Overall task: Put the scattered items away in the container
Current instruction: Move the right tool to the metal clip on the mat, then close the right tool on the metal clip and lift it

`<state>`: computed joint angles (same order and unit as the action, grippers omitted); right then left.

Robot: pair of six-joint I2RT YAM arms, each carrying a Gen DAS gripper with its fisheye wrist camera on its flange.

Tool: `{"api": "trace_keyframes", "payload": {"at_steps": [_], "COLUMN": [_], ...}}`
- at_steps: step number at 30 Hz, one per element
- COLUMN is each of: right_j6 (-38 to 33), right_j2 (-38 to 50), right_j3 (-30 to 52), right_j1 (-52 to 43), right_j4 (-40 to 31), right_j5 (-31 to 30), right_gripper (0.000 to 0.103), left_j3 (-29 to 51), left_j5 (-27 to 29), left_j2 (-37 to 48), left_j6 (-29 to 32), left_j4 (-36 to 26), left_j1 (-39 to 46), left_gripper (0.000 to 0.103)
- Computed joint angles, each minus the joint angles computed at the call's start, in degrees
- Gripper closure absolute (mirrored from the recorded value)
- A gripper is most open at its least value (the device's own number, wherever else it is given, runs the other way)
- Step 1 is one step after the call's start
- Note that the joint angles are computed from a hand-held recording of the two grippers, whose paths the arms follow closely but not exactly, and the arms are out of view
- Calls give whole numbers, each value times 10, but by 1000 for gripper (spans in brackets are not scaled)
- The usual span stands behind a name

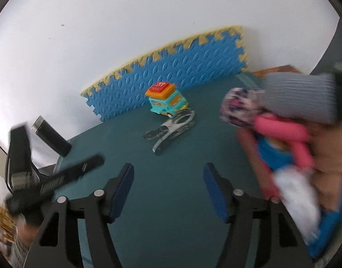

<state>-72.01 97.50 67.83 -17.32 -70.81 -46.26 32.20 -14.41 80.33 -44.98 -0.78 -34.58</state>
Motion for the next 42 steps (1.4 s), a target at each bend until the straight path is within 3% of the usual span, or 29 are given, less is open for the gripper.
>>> {"api": "trace_keyframes", "payload": {"at_steps": [3, 10, 18, 24, 30, 36, 42], "right_j6": [119, 394, 551, 546, 504, 412, 228], "right_j2": [19, 11, 8, -18, -26, -33, -81], "right_j3": [2, -59, -105, -158, -172, -166, -159], "right_j1": [73, 203, 313, 352, 331, 264, 137], "right_j4": [60, 272, 426, 519, 522, 434, 275], "right_j5": [16, 82, 194, 277, 270, 185, 79], "right_gripper": [34, 34, 33, 34, 54, 64, 64], "left_j3": [-45, -110, -156, -167, -167, -148, -110], "left_j5": [20, 78, 116, 134, 121, 87, 44], "left_j2": [-24, -34, -51, -50, -71, -87, -98], "left_j6": [6, 27, 39, 33, 20, 1, -25], "left_j4": [30, 89, 133, 147, 127, 89, 40], "left_j1": [29, 103, 140, 153, 138, 86, 12], "left_gripper": [18, 18, 18, 18, 18, 18, 18]}}
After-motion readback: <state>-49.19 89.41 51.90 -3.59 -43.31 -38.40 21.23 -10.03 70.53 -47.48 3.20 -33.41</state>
